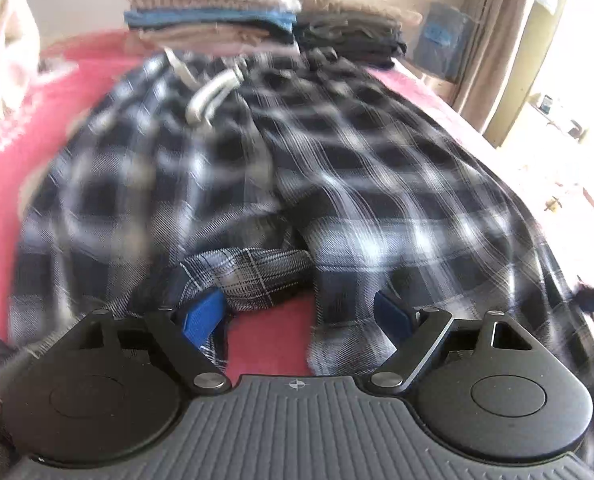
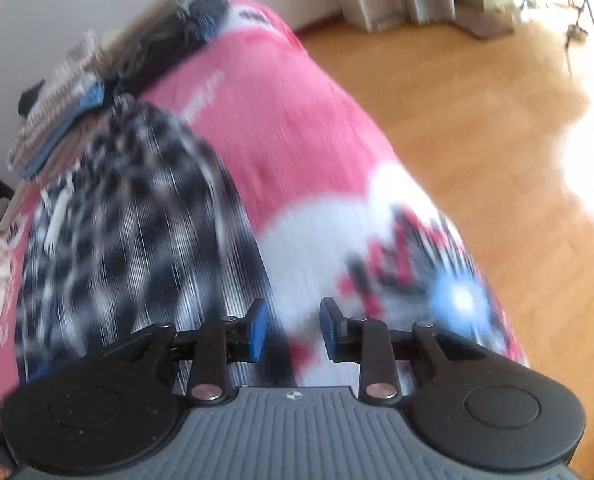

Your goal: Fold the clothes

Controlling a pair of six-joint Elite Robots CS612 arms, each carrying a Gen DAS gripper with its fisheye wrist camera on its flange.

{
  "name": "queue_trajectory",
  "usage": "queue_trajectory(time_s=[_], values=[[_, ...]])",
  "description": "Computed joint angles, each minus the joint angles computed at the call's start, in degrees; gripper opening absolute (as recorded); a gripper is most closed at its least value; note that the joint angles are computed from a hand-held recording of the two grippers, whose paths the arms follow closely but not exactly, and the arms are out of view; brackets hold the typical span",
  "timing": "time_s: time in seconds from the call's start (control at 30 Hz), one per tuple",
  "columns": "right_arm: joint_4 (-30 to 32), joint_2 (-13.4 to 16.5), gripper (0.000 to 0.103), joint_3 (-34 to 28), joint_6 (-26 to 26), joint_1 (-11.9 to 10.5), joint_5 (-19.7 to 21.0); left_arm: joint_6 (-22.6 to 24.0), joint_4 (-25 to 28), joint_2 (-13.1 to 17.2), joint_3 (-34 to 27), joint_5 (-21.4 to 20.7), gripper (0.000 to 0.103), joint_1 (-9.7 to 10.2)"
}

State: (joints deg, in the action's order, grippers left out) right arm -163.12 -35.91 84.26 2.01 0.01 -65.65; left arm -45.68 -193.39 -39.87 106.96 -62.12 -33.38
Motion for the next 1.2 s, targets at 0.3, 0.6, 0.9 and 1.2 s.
queue_trajectory(time_s=[0.3,0.6,0.9,1.2], values=[[-2.42,-3.31,0.029,8.51,-4.20,-2.24,4.61,0.46,1.05,-4.77,6.27,6.56,0.084,-3.96],[-3.22,-4.60,0.005,11.45,-6.48,-2.98,5.47,-3.00,3.22,-8.09,11.43,4.42,0.085,-10.63],[-14.62,-4.85,0.001,14.72,-9.64,-1.70,-4.63,-6.04,8.05,-7.13,11.92,5.80,0.085,-12.39],[-10.78,-7.60,0.011,18.57,-2.02,-6.47,5.07,-7.33,6.99,-7.64,13.08,5.41,0.085,-12.81]])
